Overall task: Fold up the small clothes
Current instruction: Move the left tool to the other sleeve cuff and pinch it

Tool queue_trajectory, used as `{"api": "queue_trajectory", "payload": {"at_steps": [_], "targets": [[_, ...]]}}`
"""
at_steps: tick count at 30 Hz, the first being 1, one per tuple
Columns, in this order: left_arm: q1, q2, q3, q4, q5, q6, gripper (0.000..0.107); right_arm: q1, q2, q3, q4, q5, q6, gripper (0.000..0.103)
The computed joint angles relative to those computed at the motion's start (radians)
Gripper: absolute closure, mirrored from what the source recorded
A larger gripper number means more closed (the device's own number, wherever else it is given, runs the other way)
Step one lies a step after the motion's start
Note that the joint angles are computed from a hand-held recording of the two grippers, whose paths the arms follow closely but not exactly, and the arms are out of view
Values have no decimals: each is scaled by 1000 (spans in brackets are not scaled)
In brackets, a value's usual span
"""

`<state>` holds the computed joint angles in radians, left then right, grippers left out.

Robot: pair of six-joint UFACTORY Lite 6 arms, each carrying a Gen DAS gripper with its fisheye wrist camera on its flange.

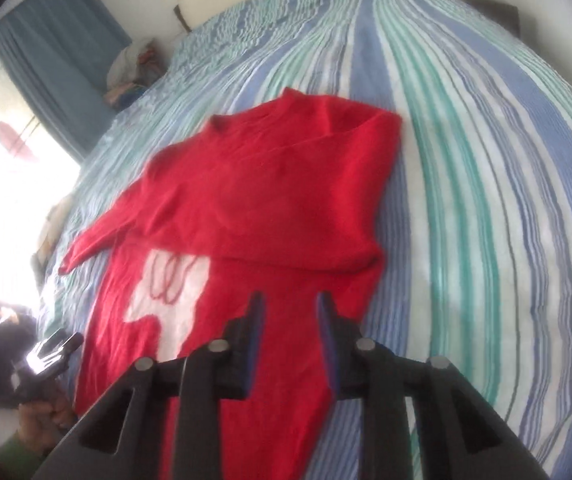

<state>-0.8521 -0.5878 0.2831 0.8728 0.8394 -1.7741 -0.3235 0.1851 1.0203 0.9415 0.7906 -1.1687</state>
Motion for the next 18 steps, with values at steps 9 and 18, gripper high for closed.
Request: {"api": "queue_trajectory", "payload": {"at_steps": [9,18], "targets": [[111,-114,-62,-75,-17,88,7,-139,-383,-421,-52,-99,-177,63],[39,87,-40,-4,-23,-13,5,-307,-924,-930,54,-288,-464,42]]}}
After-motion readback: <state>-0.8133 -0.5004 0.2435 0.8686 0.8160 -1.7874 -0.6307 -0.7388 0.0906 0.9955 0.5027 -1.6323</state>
